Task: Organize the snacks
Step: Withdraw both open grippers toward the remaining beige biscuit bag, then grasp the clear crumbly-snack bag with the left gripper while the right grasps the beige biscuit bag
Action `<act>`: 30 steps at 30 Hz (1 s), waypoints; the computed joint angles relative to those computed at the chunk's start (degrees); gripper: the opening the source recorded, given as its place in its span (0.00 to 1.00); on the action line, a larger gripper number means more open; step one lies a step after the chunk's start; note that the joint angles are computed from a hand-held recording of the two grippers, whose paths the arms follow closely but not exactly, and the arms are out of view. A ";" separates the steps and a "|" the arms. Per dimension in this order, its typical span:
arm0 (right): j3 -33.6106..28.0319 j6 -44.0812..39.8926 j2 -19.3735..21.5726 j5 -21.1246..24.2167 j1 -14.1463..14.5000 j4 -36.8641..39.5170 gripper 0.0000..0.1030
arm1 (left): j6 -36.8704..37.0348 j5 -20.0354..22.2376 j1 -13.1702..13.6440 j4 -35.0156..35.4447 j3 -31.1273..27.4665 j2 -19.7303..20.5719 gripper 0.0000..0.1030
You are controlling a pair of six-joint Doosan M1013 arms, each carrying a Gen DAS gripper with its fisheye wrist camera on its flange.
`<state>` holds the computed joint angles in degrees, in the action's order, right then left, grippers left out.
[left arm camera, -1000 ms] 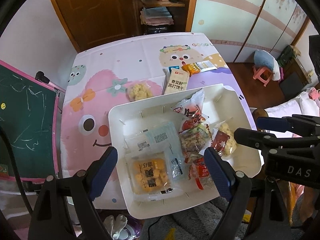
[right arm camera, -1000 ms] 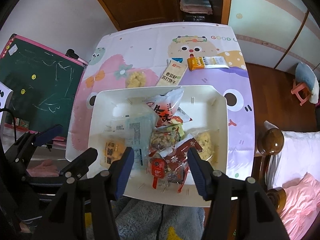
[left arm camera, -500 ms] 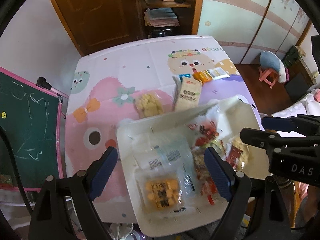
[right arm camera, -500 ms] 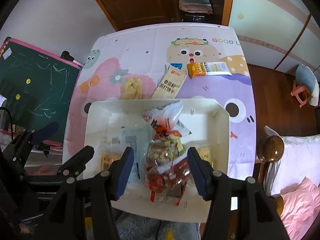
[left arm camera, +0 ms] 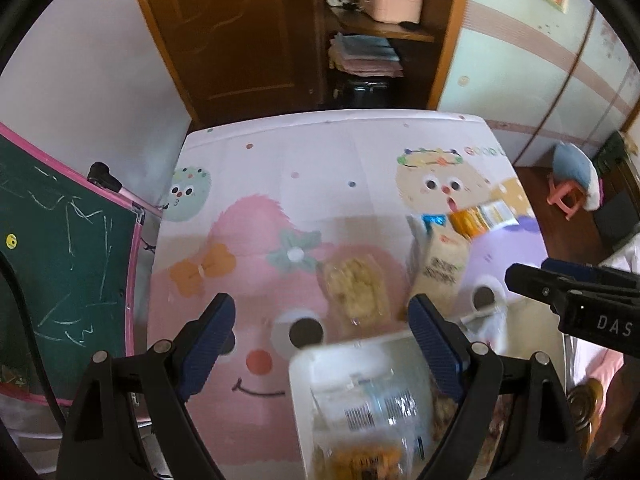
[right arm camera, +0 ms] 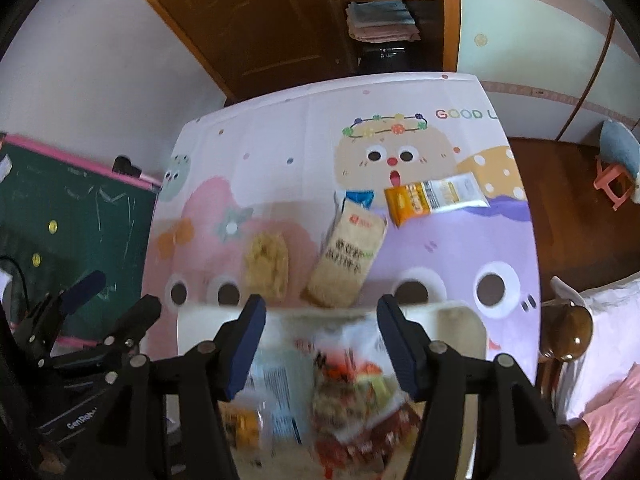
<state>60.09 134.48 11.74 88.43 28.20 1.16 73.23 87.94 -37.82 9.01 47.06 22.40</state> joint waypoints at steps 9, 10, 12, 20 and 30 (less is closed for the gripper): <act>2.54 3.26 3.13 -1.39 -3.67 3.95 0.61 | -3.33 4.93 3.04 -9.62 -3.69 6.57 0.85; 2.92 3.31 3.54 -1.15 -3.97 4.58 0.61 | -3.75 5.39 3.13 -10.20 -3.79 7.07 0.85; 3.66 3.59 4.20 -0.42 -4.50 5.76 0.61 | -4.76 6.63 3.17 -10.95 -3.93 8.25 0.85; 5.04 4.95 6.42 1.60 -4.99 6.81 0.61 | -6.24 9.37 2.87 -12.30 -3.97 11.19 0.85; 3.18 5.67 8.74 4.18 -3.59 5.68 0.60 | -5.28 11.47 1.82 -10.46 -3.83 12.70 0.85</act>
<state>63.27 140.15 20.47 92.61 24.62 6.84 67.95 99.41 -36.00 -1.46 43.23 35.10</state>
